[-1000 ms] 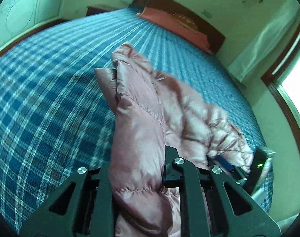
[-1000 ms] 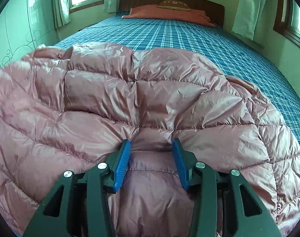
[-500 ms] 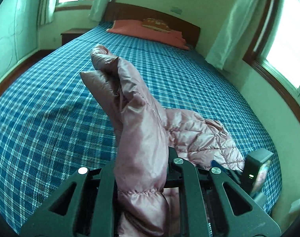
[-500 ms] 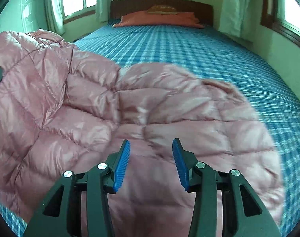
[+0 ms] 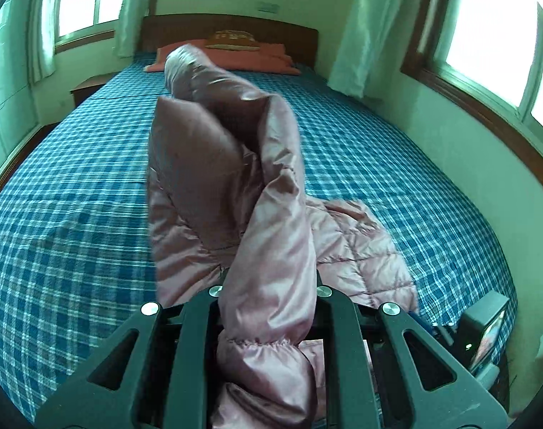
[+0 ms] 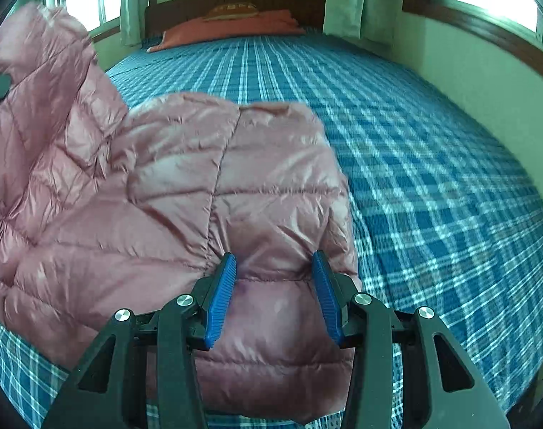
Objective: Fold large clothes
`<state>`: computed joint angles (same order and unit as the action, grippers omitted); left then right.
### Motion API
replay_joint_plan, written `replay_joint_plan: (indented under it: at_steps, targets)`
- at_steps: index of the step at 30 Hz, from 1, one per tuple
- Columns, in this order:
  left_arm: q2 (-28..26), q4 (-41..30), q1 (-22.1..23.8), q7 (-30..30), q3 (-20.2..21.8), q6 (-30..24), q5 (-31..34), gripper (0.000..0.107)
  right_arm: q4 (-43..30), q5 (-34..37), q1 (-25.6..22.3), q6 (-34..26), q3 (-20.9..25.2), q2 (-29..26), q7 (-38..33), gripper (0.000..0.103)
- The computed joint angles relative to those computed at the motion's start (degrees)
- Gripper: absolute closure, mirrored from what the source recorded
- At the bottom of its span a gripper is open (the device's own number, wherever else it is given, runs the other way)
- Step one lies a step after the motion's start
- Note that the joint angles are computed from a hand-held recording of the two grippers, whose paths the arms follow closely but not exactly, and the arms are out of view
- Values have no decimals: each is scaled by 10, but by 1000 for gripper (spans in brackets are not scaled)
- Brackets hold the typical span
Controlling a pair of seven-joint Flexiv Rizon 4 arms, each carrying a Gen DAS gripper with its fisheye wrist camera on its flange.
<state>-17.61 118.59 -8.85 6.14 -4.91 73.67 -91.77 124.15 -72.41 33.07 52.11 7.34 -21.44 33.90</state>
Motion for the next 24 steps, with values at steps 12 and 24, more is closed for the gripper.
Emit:
replay_joint_plan:
  at_steps: [12,24]
  targets:
    - [-69,2,-41,-70,-40,57,105,93,24,-60,-12,35,2,10,63,58]
    - [-128,-12,-33,12,-115,150,65,93,36,-115,-39,73,3,12,111,58]
